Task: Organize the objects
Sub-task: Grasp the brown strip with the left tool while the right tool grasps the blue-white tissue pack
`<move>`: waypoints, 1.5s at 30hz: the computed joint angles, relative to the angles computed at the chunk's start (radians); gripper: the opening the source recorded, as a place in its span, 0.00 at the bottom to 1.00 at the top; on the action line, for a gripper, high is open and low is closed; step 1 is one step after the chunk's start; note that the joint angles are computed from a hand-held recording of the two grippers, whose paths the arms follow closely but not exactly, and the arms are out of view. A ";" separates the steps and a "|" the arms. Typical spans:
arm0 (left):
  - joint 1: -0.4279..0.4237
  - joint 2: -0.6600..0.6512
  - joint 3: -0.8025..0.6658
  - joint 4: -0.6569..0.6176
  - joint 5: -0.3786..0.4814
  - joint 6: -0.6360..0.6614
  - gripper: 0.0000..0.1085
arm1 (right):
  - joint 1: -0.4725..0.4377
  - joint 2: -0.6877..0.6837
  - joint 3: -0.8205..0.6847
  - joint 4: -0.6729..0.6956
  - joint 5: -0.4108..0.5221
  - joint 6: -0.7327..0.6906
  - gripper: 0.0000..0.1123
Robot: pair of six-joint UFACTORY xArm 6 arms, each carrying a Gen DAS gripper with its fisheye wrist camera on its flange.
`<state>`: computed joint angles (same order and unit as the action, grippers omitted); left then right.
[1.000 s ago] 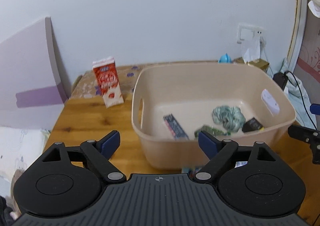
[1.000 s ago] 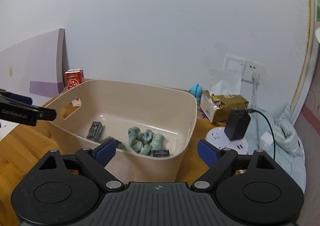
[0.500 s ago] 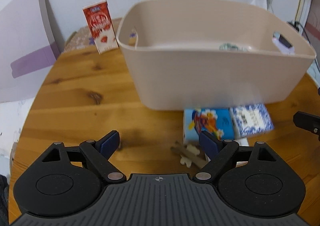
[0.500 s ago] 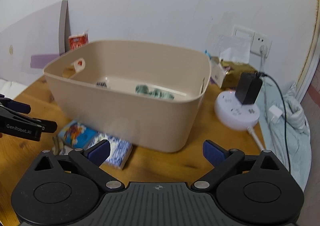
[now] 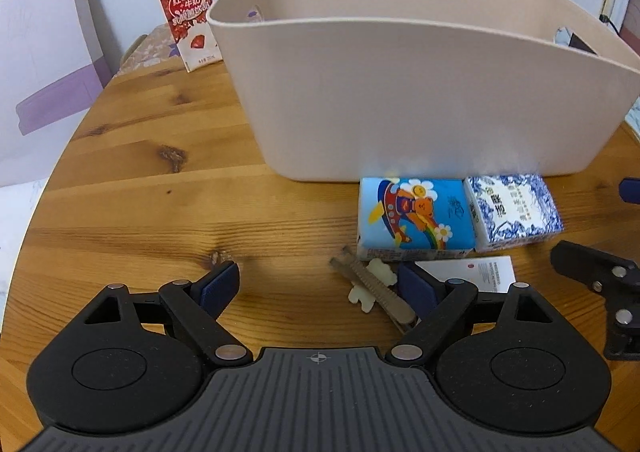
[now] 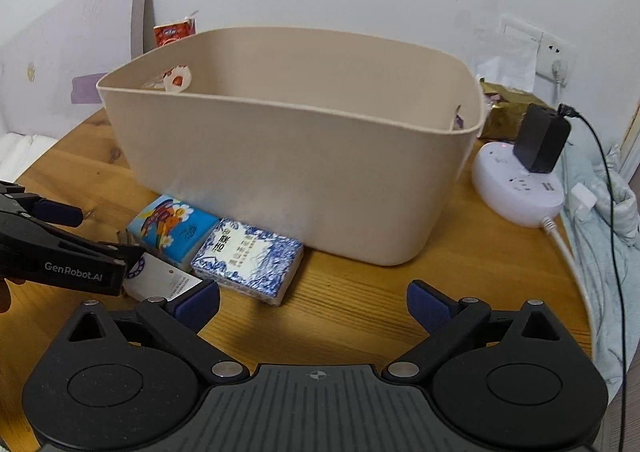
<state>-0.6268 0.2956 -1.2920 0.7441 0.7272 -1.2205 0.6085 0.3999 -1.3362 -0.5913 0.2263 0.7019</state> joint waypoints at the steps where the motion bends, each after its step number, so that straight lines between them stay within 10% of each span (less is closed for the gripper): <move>1: 0.001 -0.007 0.011 0.008 -0.009 -0.009 0.81 | 0.002 0.006 -0.005 0.007 0.002 -0.004 0.91; 16: 0.045 -0.071 0.105 0.008 -0.127 -0.031 0.62 | 0.029 0.127 -0.118 0.048 -0.011 0.023 0.92; 23: 0.052 -0.079 0.120 0.017 -0.172 -0.011 0.34 | 0.040 0.174 -0.178 0.096 -0.008 -0.011 0.92; 32: 0.068 -0.095 0.154 0.026 -0.232 -0.034 0.33 | 0.029 0.177 -0.187 0.074 0.027 0.032 0.82; 36: 0.072 -0.105 0.171 0.025 -0.252 -0.042 0.33 | 0.028 0.177 -0.193 0.006 0.032 0.076 0.61; 45: 0.066 -0.143 0.221 0.043 -0.287 -0.097 0.32 | 0.021 0.102 -0.076 0.033 -0.026 0.055 0.59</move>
<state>-0.5608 0.1530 -1.0713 0.7873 0.4405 -1.3177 0.6291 0.5020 -1.4122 -0.5586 0.2003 0.7571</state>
